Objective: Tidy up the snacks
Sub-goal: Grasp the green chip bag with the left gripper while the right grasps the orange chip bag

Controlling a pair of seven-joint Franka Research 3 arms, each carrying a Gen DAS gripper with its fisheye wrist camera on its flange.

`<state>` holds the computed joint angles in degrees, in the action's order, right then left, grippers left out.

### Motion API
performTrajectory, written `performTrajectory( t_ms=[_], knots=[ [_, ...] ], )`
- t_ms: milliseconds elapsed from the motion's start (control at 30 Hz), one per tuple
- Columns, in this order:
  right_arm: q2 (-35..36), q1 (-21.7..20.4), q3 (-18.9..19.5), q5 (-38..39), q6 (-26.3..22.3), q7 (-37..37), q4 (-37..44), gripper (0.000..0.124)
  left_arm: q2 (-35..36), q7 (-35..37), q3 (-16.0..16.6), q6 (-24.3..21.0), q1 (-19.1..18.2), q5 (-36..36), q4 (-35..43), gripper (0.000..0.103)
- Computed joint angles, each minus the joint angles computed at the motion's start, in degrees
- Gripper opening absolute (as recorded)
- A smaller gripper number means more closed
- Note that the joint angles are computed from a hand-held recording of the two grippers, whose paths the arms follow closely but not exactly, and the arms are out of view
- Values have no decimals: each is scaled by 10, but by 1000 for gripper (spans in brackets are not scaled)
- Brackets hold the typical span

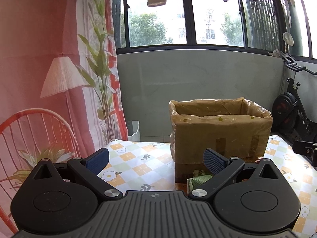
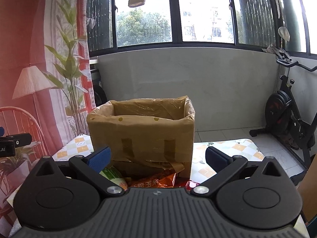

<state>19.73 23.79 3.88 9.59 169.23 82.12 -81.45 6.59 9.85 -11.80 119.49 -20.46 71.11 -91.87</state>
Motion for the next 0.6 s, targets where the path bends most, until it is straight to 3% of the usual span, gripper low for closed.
performTrajectory(
  t_ms=[33, 133, 233, 433, 600],
  knots=[
    [11, -2, 2, 1, -13, -5, 12, 103, 3, -1, 2, 12, 3, -3, -2, 102],
    [47, -46, 63, 64, -39, -93, 50, 103, 17, -14, 8, 43, 7, 14, -9, 96],
    [84, -24, 39, 52, -51, -103, 89, 102, 41, -6, 15, 62, 7, 23, -1, 95],
    [176, 5, 6, 26, -111, -64, 202, 90, 77, 6, 32, 141, 24, -71, 8, 93],
    [237, -1, 8, 30, -186, -26, 296, 87, 89, 17, 46, 171, 20, -86, 9, 93]
  ],
)
